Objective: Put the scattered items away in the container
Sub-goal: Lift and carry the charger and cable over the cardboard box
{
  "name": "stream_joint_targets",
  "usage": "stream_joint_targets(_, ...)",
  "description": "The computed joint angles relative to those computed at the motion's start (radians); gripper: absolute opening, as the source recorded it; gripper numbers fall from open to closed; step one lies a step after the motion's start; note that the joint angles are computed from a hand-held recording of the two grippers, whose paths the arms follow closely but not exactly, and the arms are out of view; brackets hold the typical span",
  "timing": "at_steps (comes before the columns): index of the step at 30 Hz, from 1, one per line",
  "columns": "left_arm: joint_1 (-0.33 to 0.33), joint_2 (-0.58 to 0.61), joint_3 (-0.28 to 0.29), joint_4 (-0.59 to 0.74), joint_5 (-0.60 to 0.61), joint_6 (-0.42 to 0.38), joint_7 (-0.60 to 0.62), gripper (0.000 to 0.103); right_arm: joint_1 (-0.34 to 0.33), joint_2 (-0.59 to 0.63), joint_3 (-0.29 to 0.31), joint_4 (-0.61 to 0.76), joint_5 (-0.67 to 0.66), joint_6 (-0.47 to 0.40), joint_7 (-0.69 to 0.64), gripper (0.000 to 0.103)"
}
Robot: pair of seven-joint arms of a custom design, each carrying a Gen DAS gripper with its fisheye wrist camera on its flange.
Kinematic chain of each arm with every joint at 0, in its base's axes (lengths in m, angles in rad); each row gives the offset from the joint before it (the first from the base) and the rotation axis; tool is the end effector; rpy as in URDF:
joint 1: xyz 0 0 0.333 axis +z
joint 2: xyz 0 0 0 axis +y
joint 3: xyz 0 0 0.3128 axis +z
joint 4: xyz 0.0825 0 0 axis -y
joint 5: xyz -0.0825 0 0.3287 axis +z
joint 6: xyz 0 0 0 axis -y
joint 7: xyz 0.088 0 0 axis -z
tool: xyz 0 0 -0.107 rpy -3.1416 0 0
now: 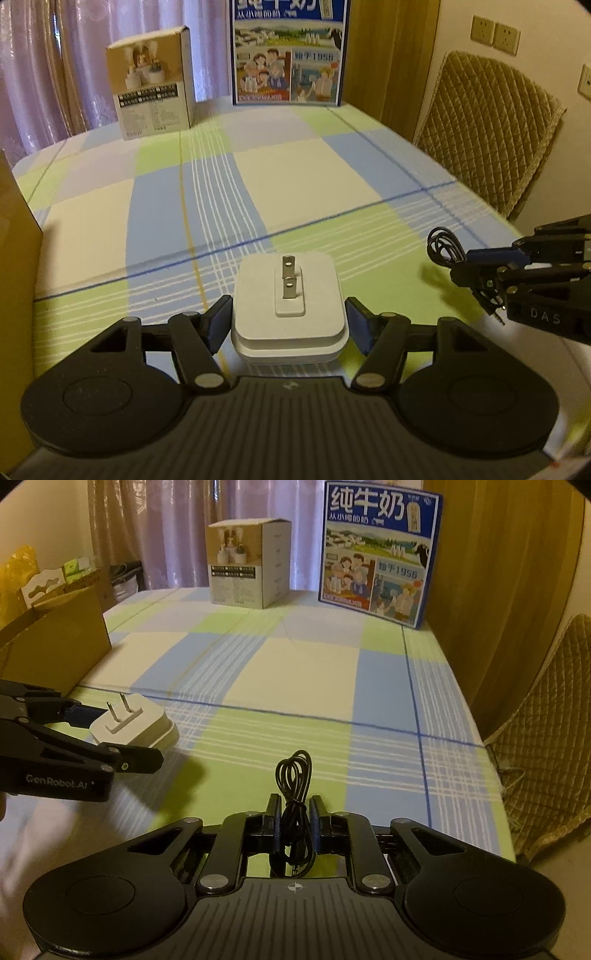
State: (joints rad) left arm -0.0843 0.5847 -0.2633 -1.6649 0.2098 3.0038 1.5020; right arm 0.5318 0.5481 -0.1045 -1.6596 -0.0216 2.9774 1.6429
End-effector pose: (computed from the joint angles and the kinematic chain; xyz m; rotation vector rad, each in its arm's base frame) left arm 0.6512 -0.2111 0.3996 -1.4554 2.1350 -0.8973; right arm 0.6158 0.2983 0.4137 -2.0477 1.3393 -0.5711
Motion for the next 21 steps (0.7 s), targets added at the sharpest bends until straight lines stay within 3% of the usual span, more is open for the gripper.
stream_joint_targets(12, 0.066, -0.226, -0.022, -0.196, -0.03, 0.069, -0.01, 0.06, 0.04, -0.077, 0.002, 0.028, -0.052, -0.007, 0.008, 0.012)
stream_joint_targets(21, 0.096, -0.449, 0.029, -0.401, -0.064, 0.11, -0.027, 0.06, 0.052, -0.088, 0.1, 0.104, -0.021, 0.002, -0.051, 0.012)
